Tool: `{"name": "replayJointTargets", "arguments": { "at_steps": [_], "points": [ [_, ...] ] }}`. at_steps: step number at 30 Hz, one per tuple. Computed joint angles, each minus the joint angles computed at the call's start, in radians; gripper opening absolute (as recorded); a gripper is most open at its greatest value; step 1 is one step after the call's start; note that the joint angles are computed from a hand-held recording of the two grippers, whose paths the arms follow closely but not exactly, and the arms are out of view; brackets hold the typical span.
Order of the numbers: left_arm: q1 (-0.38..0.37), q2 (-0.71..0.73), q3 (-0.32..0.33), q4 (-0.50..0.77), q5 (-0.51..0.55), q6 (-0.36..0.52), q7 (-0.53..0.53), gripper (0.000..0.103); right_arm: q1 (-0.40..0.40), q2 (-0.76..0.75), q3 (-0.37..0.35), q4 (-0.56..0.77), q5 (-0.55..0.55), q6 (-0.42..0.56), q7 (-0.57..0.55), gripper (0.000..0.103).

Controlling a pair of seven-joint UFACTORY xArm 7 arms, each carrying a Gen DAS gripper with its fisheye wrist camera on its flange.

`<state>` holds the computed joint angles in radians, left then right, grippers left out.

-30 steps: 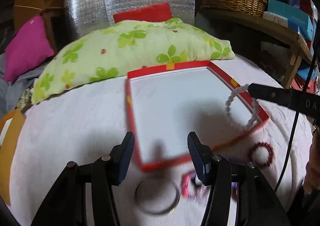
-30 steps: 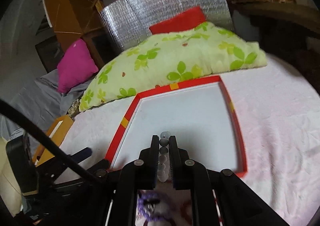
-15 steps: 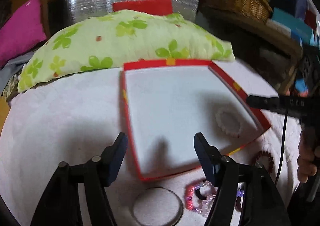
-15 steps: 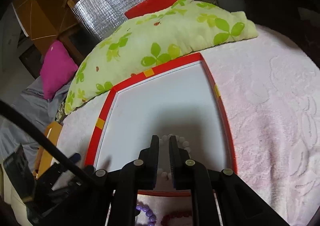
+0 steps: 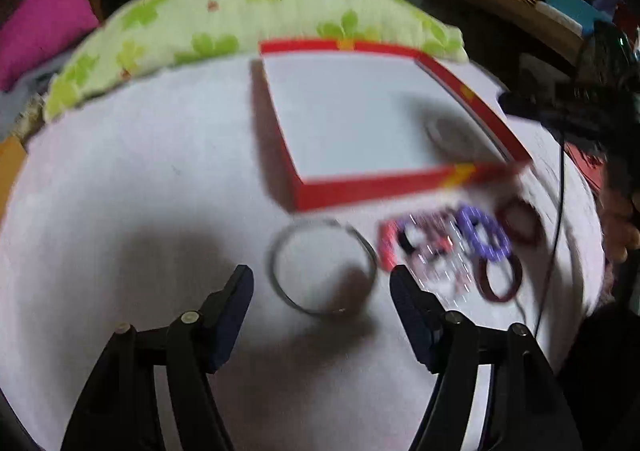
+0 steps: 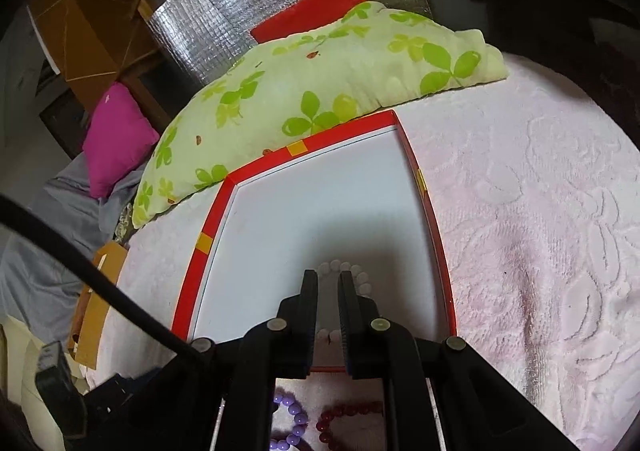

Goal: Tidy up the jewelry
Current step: 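Carry the silver bangle and white bracelet into the red box and open both tools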

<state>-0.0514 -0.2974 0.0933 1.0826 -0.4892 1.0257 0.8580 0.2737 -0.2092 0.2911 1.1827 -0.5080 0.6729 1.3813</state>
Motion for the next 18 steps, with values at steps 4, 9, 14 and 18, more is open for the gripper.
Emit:
{"name": "replayJointTargets", "arguments": {
  "at_steps": [4, 9, 14, 18],
  "points": [
    [-0.007, -0.005, -0.029, -0.046, 0.051, -0.092, -0.008, 0.073, -0.002, -0.008, -0.001, -0.006, 0.001, 0.003, 0.013, 0.012],
    [-0.025, -0.002, -0.019, -0.062, 0.019, -0.155, 0.014, 0.063, -0.007, -0.01, -0.001, -0.009, 0.003, 0.003, 0.02, 0.012],
    [-0.026, -0.029, 0.0, -0.067, 0.0, -0.18, 0.025, 0.063, -0.008, -0.013, 0.006, -0.005, -0.01, 0.003, 0.013, 0.012],
    [-0.043, -0.041, 0.029, -0.005, -0.077, -0.147, 0.038, 0.063, -0.017, -0.027, 0.014, -0.012, -0.031, 0.003, 0.048, 0.012]
  ]
}}
